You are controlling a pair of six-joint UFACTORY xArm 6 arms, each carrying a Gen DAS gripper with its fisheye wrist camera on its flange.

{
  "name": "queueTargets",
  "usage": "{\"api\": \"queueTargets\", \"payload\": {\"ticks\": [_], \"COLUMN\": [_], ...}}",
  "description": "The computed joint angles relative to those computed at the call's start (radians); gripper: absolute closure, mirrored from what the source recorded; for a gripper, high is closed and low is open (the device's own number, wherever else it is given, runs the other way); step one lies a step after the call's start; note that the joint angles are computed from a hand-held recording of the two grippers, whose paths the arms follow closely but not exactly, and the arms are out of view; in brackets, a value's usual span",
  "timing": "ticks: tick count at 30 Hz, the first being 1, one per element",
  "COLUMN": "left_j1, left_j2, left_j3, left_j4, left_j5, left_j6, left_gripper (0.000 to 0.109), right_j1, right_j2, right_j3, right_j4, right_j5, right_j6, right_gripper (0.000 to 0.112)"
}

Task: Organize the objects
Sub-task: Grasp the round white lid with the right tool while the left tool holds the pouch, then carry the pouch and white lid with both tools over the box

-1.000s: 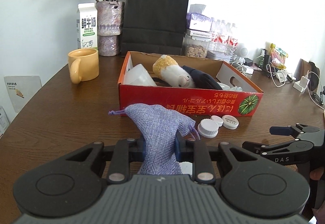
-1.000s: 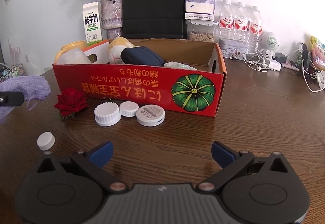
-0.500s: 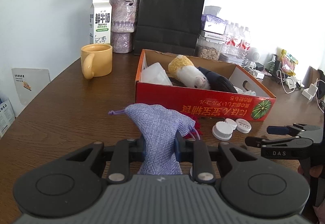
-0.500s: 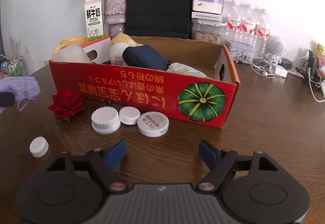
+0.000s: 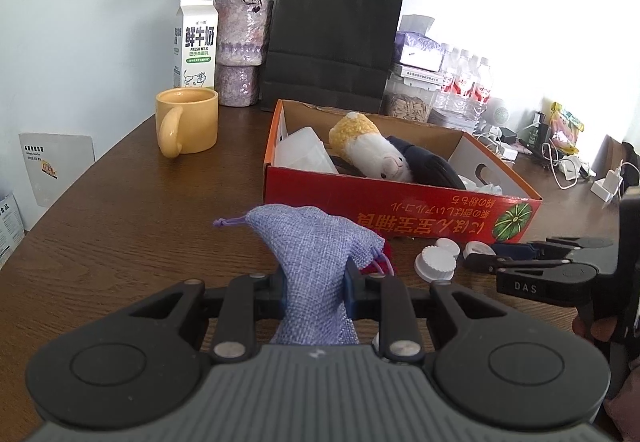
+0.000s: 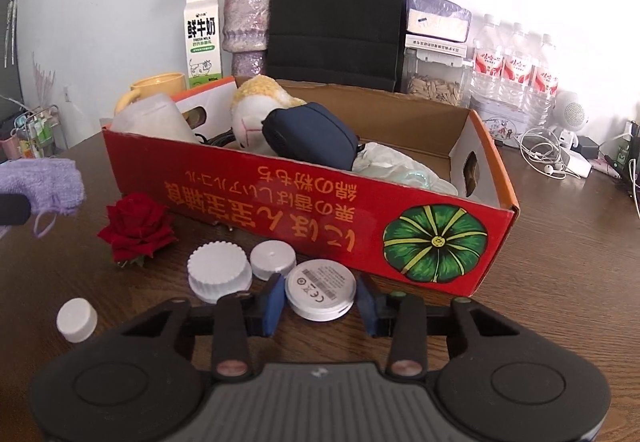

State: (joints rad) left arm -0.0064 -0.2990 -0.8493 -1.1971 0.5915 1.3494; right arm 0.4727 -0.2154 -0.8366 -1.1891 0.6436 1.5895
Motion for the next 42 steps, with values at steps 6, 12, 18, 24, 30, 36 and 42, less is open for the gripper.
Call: {"api": "queueTargets", "payload": {"ticks": [6,12,18,24,30,36,42], "left_j1": [0.000,-0.016,-0.050,-0.110,-0.173,-0.230,-0.280], "left_j2": [-0.012,-0.032,-0.037,-0.005,0.065,0.160,0.272], "left_j3": [-0.004,-0.011,-0.028,-0.075,-0.156,-0.256,-0.377], "left_j4": [-0.024,-0.069,-0.116,-0.157,-0.189,-0.211,-0.223], "left_j5": [0.008,0.018,0.009,-0.036,-0.074,-0.103,-0.138], "left_j6": [0.013,0.045,0.073,0.092,0.107,0.118,0.115], "left_gripper": [0.084,0.084,0.084,0.084,0.084,0.084,0.084], "right_j1": [0.037,0.055,0.059,0.047,-0.003,-0.068,-0.138], "right_j2": [-0.060,-0.101,-0.124,-0.130,-0.092,-0.030,0.034], "right_j3": [0.041,0.061,0.060,0.028,-0.039,-0.121,-0.180], "right_j4": [-0.069,-0.120,-0.161,-0.217,-0.277,-0.317,-0.356], "right_j5": [0.043,0.077,0.089,0.090,0.061,0.011,-0.056], "right_j6": [0.089,0.145,0.167,0.157,0.137,0.110,0.125], "right_gripper": [0.074,0.074,0.074,0.074,0.074,0.074,0.074]}}
